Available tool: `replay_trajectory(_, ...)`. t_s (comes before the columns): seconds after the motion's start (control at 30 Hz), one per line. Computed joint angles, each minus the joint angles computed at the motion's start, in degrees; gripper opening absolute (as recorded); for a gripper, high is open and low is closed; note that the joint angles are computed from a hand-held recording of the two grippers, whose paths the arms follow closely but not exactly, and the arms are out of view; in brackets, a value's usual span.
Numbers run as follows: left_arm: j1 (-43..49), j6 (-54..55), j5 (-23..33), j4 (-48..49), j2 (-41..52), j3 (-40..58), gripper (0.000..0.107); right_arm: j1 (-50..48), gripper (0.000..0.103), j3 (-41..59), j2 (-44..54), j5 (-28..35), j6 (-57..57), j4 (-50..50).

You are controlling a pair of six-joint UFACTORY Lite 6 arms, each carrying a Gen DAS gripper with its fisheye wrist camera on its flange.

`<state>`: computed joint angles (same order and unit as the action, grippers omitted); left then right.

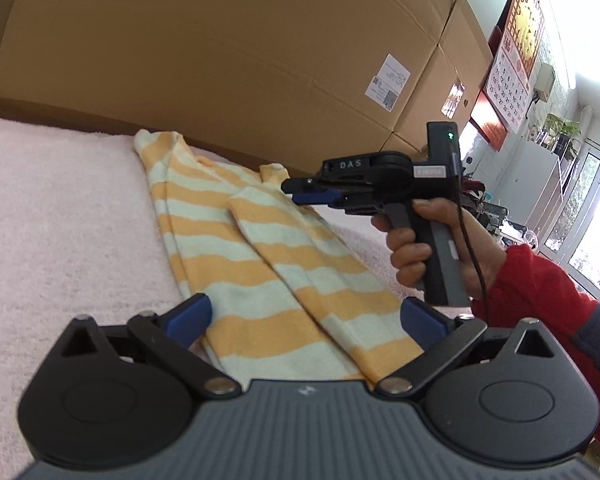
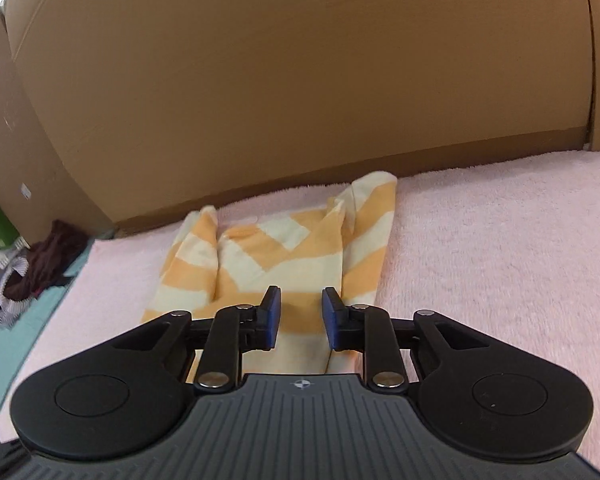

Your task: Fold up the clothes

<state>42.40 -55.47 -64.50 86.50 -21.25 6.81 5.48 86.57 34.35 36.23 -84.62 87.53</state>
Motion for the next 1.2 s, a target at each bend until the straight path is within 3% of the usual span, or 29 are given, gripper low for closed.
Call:
replay_trajectory(0.2,-0.9,-0.3,1.0,-0.3,-1.3,-0.4,0.101,-1.7,0.025,14.2,12.3,3.3,3.0,2.2)
replay_trajectory(0.23,-0.8,-0.3,1.1,-0.2,-1.4,-0.4,0.101,-2.4,0.021,14.8,13.3,4.4,3.9,3.7)
replay_trajectory(0.33,-0.6,-0.3,0.8,0.0,-1.0,-0.2,0.101,-2.9,0.027,5.9,7.8,1.3,-6.9,16.4)
replay_trajectory(0.4,-1.0,-0.5,0.9,-0.3,-0.6,0.1,0.101,-4.1,0.025,1.7,5.2,5.8,-14.2,21.3)
replay_trajectory(0.47,-2.0,-0.7,1.6,-1.1,-0.9,0.2,0.101,-4.1,0.025,2.4,5.8,9.7,-12.8,17.8)
replay_trajectory(0.6,-3.0,-0.9,2.8,-1.6,-2.5,-0.4,0.101,-1.5,0.022,7.7,8.5,5.5,-3.1,7.0)
replay_trajectory(0.63,-3.1,-0.9,2.9,-1.7,-2.8,-0.5,0.101,-1.7,0.018,9.1,9.6,4.9,-0.5,6.4)
replay_trajectory(0.77,-4.0,-1.4,3.8,-2.3,-3.8,-0.8,0.101,-3.9,0.021,9.9,10.7,4.5,2.3,8.4)
replay_trajectory(0.83,-4.0,-1.2,3.8,-2.5,-3.9,-1.0,0.101,-4.4,0.03,6.4,8.6,5.8,-3.7,13.0)
replay_trajectory(1.0,-5.4,-0.7,5.5,-3.5,-5.2,-1.4,0.101,-4.1,0.035,-4.6,1.6,6.9,-22.1,26.7)
replay_trajectory(1.1,-5.5,-0.4,6.0,-3.6,-6.1,-1.9,0.101,-3.5,0.04,-9.3,-3.2,2.2,-22.1,27.7)
replay_trajectory(1.17,-4.9,0.1,5.3,-3.6,-5.2,-1.8,0.101,-4.9,0.043,-15.3,-9.3,3.4,-17.8,23.0)
replay_trajectory(1.2,-4.4,0.3,4.8,-3.4,-4.7,-1.7,0.101,-6.3,0.046,-19.6,-12.8,6.9,-16.7,20.6)
